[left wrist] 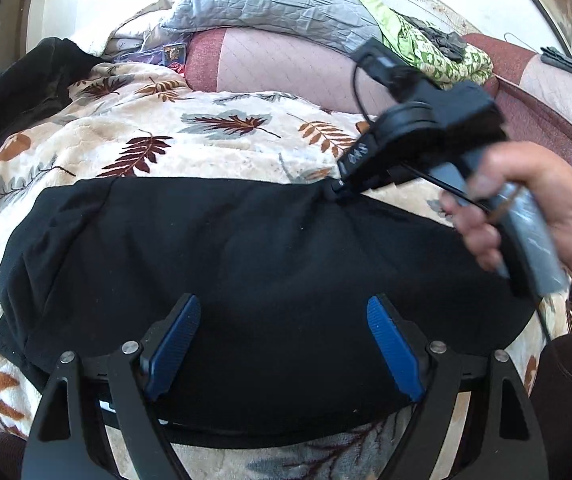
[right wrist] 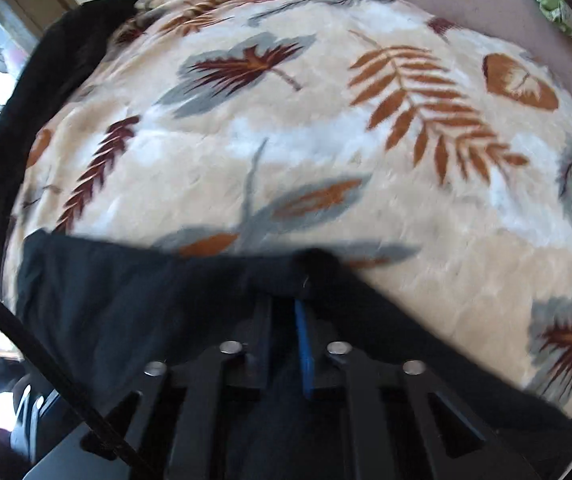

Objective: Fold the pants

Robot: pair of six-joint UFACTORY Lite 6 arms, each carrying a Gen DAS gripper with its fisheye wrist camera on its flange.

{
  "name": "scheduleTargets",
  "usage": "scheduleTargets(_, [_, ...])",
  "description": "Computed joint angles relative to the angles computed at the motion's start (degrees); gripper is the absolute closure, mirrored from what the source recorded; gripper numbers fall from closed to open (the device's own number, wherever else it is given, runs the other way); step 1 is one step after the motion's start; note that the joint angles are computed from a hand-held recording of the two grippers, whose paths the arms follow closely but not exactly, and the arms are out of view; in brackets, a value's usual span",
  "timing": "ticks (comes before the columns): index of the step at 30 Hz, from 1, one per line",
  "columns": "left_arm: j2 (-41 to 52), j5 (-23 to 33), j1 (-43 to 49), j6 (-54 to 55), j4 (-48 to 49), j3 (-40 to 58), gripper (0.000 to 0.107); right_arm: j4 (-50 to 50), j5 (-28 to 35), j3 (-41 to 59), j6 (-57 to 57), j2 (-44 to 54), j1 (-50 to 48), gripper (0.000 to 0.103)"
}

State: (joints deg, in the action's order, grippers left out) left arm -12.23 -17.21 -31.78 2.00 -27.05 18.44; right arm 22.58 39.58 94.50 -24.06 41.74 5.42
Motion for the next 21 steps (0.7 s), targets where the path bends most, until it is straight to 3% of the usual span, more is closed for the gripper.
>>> scheduleTargets(4, [-0.5,0.3,0.8,-2.1,1.9,-0.1,0.022,-20.6,-4.3,7.5,15.5,4.5,3.9,0.094])
scheduleTargets(6, [-2.3,-0.1,0.2,0.8,-1.2,-1.1,0.022,-23.4,-5.5,7.3,19.6,3.6,4.0,0.093])
scheduleTargets(8, [-4.1,-1.1,-0.6,3.7,-4.5,-2.1,0.022,-16.6,-9.4,0.2,16.3,-2.9,2.1,0.09])
scheduleTargets(11, [-4.1,-1.6,-1.0,5.0,-6.4,-1.9,0.021,0.0,-11.6,-11.5,1.4,-13.8,-0.9,0.09])
scheduleTargets(13, [-2.7,-1.0,-0.7,4.5,-6.2,-1.1,0.021,11.0,-9.8,-18.8,-9.7,-19.8,-2.6,0.086])
scheduleTargets(16, [-2.4,-1.1,-1.2,7.4,-10.0,-1.1,0.021,22.0,-5.8,-25.4,-19.5,-22.3,-4.8,0.072])
scheduleTargets(21, [-4.4,-2.1,-3.6,15.9,-19.9,-2.7,0.021,25.2,-12.7,-39.0,-24.5,-28.3,-8.0,0.07])
